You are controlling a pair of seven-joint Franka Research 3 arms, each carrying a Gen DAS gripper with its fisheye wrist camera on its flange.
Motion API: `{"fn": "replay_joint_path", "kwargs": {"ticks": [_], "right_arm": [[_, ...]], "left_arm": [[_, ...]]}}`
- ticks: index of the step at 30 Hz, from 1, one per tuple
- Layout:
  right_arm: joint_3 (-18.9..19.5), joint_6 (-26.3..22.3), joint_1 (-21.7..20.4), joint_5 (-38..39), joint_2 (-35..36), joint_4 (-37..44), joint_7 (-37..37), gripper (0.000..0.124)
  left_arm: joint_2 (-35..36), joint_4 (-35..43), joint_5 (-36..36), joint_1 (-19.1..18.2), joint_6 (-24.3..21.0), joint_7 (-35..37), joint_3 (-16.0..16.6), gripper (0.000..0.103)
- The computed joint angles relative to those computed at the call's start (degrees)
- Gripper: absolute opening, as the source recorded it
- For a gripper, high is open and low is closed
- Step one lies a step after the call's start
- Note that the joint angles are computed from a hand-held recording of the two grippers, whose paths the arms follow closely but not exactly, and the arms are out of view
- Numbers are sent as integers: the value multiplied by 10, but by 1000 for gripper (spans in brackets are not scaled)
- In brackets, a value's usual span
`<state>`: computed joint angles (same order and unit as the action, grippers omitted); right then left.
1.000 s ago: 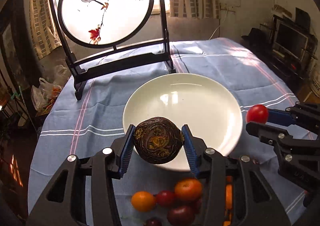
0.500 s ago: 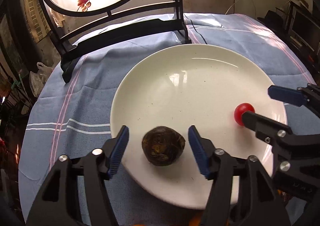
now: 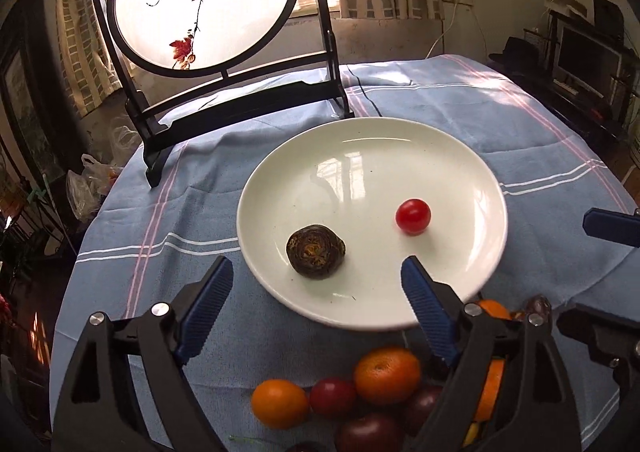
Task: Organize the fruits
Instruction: 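Grasp a large yellow plum with left tool while right tool grasps a small yellow fruit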
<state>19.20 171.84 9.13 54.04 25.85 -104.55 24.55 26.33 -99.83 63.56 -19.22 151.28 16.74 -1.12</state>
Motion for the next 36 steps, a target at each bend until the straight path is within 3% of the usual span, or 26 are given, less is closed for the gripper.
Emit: {"fn": "replay_joint_path", "kwargs": {"ticks": [4, 7, 10, 13, 16, 19, 20, 22, 25, 28, 30, 31, 32, 36], "right_arm": [[63, 35, -52, 102, -48, -78, -146, 74], [59, 37, -47, 134, -76, -124, -209, 74], [29, 41, -13, 108, -81, -152, -221, 74], [-5, 48, 25, 64, -71, -157, -203, 73], [-48, 33, 58, -23, -57, -151, -123, 71], [-84, 6, 80, -112, -41, -140, -55, 48], [-87, -1, 79, -140, -34, -135, -33, 41], [-63, -9, 55, -134, -29, -125, -42, 37], [-55, -16, 46, -157, -25, -122, -24, 35], [-47, -22, 35, -161, -27, -124, -19, 25], [-41, -17, 28, -161, -30, -129, -20, 24], [-37, -20, 22, -158, -32, -131, -22, 24], [-33, -21, 17, -153, -34, -132, -24, 24], [-12, -25, -6, -114, -50, -139, -57, 24]], "left_arm": [[-53, -69, 57, -11, 9, -45, 0, 86], [-97, -130, 99, -2, 23, -75, -15, 90], [-127, -183, 105, 19, 52, -61, -38, 94], [-137, -220, 97, 34, 81, -32, -54, 94], [-139, -247, 95, 41, 112, 2, -61, 94], [-132, -255, 107, 40, 119, 17, -60, 94], [-126, -252, 106, 40, 118, 24, -60, 94], [-111, -242, 88, 42, 121, 44, -60, 94], [-90, -221, 66, 42, 138, 64, -54, 94], [-77, -202, 67, 26, 133, 69, -44, 93], [-78, -198, 108, 13, 144, 48, -32, 76], [-79, -202, 90, 25, 166, 78, -40, 51], [-83, -206, 76, 27, 174, 88, -42, 38], [-95, -222, 19, 32, 184, 129, -42, 38]]}}
